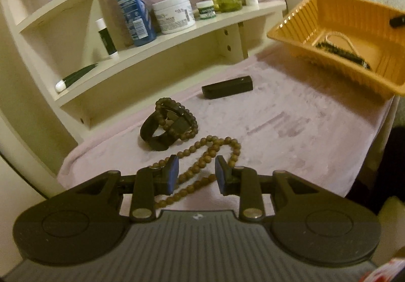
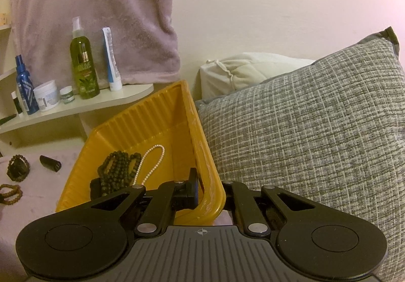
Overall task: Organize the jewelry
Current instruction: 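Grasp the brown bead bracelet on the towel with the left tool, then carry the brown bracelet over the tray and open the left tool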
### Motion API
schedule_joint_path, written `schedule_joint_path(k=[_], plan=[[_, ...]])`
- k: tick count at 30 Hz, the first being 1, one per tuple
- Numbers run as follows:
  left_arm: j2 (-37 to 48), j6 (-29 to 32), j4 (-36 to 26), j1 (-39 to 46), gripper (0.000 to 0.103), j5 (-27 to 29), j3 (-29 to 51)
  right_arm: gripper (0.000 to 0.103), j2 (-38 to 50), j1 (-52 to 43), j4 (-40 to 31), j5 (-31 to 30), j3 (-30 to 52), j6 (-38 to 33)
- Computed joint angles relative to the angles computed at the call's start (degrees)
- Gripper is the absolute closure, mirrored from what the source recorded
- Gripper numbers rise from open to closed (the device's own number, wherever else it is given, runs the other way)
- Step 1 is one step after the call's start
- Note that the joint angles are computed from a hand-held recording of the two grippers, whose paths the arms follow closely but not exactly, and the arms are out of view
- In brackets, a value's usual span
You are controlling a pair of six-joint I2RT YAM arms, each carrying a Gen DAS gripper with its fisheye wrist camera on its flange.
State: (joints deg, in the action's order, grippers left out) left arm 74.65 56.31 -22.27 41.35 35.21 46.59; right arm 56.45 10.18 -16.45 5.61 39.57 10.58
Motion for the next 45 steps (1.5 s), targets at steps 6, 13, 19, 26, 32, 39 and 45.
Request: schedule_joint_path(k=[6,13,19,26,32,39,45], plan=[[3.4,6.3,-1.5,-2.3,0.075,-2.1,2.6,0.096,0.5,-0.1,0.2,0.2,0.0,0.0],[4.6,9.7,-1.9,-4.8,0.093,-5.5,4.1,0.096,0.2,0.0,0.3,0.2,-0.3,0.1],[4.3,9.3,-8.4,-2.4,0.097,-2.3,9.7,0.096,0.2,0.1,0.4,0.3,-0.3,0.2],[6.3,6.3,-18.0,1.9,0.098,3.9,21.7,0.096,-0.5,0.0,0.0,0.1,-0.4,0.5],[7.7,4.0,-24.2,4.4,0.098,8.3,31.3,0.096,-0.9,0.5,-0.2,0.5,-0.1,1.1],[8.5,0.8,-28.7,5.3,0.098,12.8,39.0,0.096,-0.6,0.9,0.4,0.9,-0.1,1.2],[6.9,-1.6,-30.4,3.7,0.098,15.0,42.2,0.096,-0.7,0.9,0.5,0.8,-0.1,1.0]])
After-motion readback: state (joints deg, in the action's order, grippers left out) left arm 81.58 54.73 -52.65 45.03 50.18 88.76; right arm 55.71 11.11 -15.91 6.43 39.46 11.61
